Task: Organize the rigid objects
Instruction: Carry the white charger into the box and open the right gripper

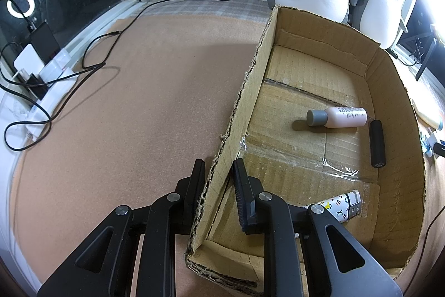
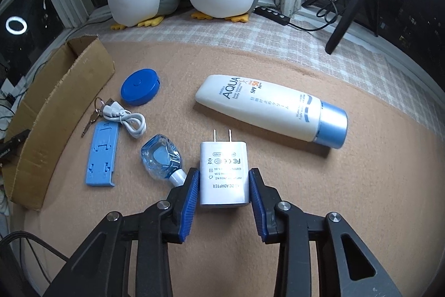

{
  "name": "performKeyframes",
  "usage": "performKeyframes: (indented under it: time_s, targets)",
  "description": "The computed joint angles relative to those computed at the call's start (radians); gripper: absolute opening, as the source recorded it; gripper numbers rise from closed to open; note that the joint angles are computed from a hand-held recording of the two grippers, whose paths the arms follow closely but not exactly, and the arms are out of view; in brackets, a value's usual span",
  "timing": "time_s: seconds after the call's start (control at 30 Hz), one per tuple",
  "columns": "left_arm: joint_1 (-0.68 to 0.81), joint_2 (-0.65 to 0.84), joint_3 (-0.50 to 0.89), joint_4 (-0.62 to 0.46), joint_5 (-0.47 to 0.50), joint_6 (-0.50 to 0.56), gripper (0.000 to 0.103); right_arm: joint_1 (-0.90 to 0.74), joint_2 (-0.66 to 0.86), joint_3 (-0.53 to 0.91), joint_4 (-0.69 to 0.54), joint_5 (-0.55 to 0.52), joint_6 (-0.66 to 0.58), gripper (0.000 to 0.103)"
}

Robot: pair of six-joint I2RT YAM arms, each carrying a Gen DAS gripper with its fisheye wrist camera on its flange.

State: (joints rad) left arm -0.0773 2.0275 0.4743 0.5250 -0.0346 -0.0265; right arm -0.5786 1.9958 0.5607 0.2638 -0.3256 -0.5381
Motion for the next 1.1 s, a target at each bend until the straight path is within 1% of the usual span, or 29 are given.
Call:
performKeyframes:
  time_s: [0.23,0.43,0.57,0.73,0.83,1.1]
  targets:
    - [-0.008,0.0,0.002,-0.001,-0.007,-0.007,0.019,-0.006,-0.108,-0.062,-0.014,-0.035,0.001,0.032]
    - [-0.013,-0.001,0.004,-0.005,-0.008,-0.013,0.019,0.052,-0.242,-0.115,-0.053,-0.063,0.039,0.032]
    - [-0.014,-0.001,0.004,-0.005,-0.009,-0.013,0.019,0.139,-0.346,-0.159,-0.076,-0.059,0.087,0.032]
    - [-0.014,-0.001,0.004,-0.005,-0.009,-0.014,0.019,0.266,-0.43,-0.189,-0.09,-0.056,0.16,0.032]
    - [-0.014,-0.001,0.004,-0.005,-0.009,-0.014,0.019,0.364,-0.458,-0.196,-0.086,-0.036,0.214,0.032]
    - [-0.018,0.0,0.005,-0.005,-0.011,-0.018,0.019,0.598,-0.457,-0.19,-0.032,0.035,0.331,0.032]
